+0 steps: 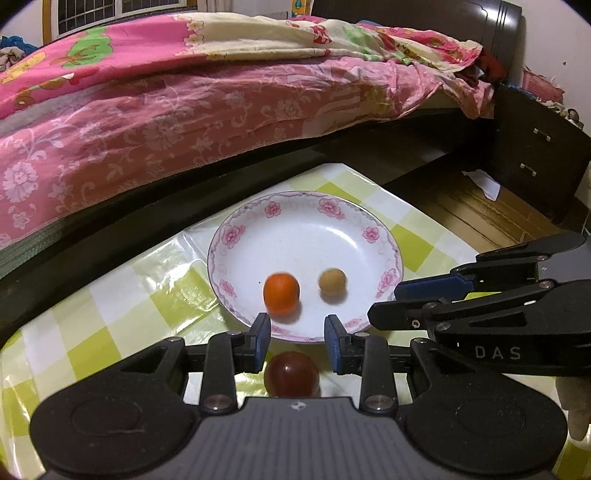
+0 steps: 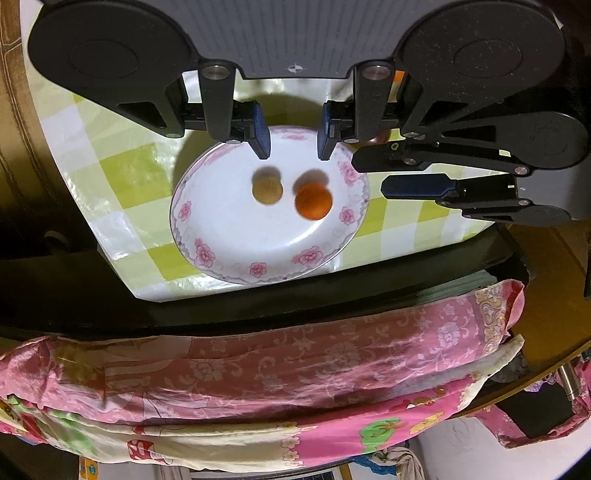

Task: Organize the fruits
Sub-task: 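Withdraw both tools from the plate back toward the loose fruits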

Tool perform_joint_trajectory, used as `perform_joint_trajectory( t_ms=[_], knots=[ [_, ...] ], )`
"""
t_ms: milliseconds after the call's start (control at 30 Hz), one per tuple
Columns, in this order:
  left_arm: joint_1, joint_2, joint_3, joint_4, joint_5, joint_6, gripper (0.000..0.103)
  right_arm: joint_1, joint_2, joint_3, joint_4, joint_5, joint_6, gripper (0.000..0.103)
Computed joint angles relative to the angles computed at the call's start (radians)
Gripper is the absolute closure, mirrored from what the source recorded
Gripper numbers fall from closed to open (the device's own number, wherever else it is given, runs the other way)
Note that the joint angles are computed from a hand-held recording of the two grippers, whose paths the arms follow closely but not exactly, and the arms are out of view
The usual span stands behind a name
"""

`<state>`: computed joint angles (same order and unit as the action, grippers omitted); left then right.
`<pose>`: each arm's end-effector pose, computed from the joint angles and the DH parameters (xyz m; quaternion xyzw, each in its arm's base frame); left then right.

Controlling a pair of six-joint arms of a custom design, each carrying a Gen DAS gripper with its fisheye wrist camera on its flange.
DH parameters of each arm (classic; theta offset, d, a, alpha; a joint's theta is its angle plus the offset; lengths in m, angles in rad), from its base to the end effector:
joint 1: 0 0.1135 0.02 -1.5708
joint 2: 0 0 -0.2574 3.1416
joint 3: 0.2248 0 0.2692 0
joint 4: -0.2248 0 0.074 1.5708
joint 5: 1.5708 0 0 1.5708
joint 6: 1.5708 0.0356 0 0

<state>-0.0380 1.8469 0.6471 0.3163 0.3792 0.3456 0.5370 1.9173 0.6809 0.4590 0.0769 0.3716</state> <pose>0.3084 -0.0249 0.0556 0.2386 0.8956 -0.1247 0.3542 0.2835 0.1656 0.0506 -0.0613 0.9197 0.1376 0.3625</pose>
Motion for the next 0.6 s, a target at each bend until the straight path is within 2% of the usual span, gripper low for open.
perform_joint_trajectory(
  t_ms=[133,600],
  knots=[
    [0.021,-0.061,-0.053,-0.009,0.022,0.008,0.063,0.020,-0.030,-0.026,-0.006,0.009,0.022,0.076],
    [0.191,-0.205,-0.217,-0.076,0.074,0.136,0.063,0.153,-0.126,-0.128,-0.042,0.051,0.114,0.075]
  ],
)
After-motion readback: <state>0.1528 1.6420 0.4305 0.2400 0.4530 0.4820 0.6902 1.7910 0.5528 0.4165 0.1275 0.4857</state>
